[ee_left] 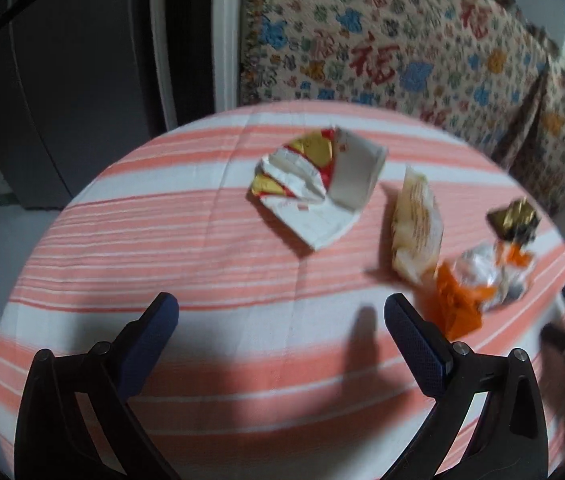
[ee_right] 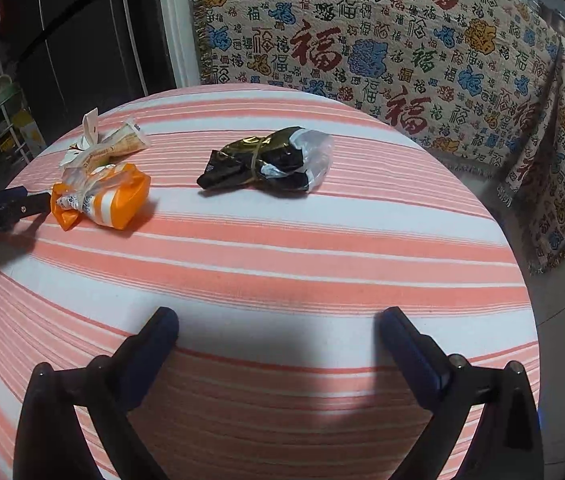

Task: Collect trash
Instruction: 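Grasp the white-and-gold candy wrapper with the left gripper while the right gripper grasps the black-and-gold wrapper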

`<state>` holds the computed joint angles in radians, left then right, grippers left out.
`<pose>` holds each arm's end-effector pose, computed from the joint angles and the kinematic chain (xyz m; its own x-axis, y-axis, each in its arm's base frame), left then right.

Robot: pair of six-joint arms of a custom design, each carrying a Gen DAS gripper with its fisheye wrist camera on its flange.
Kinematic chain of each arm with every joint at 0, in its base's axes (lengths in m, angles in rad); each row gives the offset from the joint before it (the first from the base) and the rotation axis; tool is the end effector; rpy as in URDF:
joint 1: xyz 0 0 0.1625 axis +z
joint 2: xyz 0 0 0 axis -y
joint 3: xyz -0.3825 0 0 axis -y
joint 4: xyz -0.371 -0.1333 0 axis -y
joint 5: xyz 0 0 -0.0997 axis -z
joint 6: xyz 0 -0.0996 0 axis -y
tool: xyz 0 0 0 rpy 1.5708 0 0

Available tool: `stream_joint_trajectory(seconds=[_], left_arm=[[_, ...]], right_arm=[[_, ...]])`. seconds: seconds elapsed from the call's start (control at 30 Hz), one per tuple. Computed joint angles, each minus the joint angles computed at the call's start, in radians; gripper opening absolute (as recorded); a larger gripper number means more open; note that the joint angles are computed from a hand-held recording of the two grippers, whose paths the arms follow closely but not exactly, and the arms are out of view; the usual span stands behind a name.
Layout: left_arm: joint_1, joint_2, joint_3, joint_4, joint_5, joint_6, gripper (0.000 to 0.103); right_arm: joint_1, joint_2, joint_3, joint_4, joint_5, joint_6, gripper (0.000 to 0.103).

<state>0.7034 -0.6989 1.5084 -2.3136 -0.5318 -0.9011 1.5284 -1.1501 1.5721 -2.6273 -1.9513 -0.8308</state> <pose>-0.3501 -0.5842 0.0830 -0.7730 -0.2429 -0.5861 0.2496 0.7329 -0.6329 0.0695 -0.6333 0.3443 -0.6444 -0.4194 0.6394 -0.6551 0.7340 -0.1788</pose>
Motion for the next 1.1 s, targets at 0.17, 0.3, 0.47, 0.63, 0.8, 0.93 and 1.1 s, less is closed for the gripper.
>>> stream_joint_trajectory(seconds=[0.17,0.3,0.47,0.63,0.8,0.93,1.1], left_arm=[[0.008,0.03,-0.055,-0.116,0.033,0.09,0.1],[0.012,0.113,-0.186,-0.137,0.046,0.212,0.092],[0.046,0.225,-0.376,0.009,0.051,0.198,0.074],[0.062,0.244,-0.388,-0.01,0.069,0.176,0.029],[0.042,0.163,-0.247,-0.144,0.052,0.251,0.006],[0.012,0.072,-0.108,-0.146,-0.008,0.261,0.006],[-0.05,-0.007,0.043,-0.12,-0.069,0.218,0.006]], right_arm=[[-0.001,0.0,-0.003,0.003,0.0,-0.001,0.103],[-0.001,-0.001,-0.004,0.006,0.0,-0.001,0.103],[-0.001,-0.001,-0.003,0.005,-0.001,-0.001,0.103],[0.0,-0.001,-0.004,0.007,-0.001,0.001,0.103],[-0.016,-0.008,-0.033,0.063,0.059,0.04,0.103],[-0.038,0.028,-0.117,0.108,0.131,0.149,0.103],[-0.02,0.109,-0.215,0.149,0.147,0.179,0.102]])
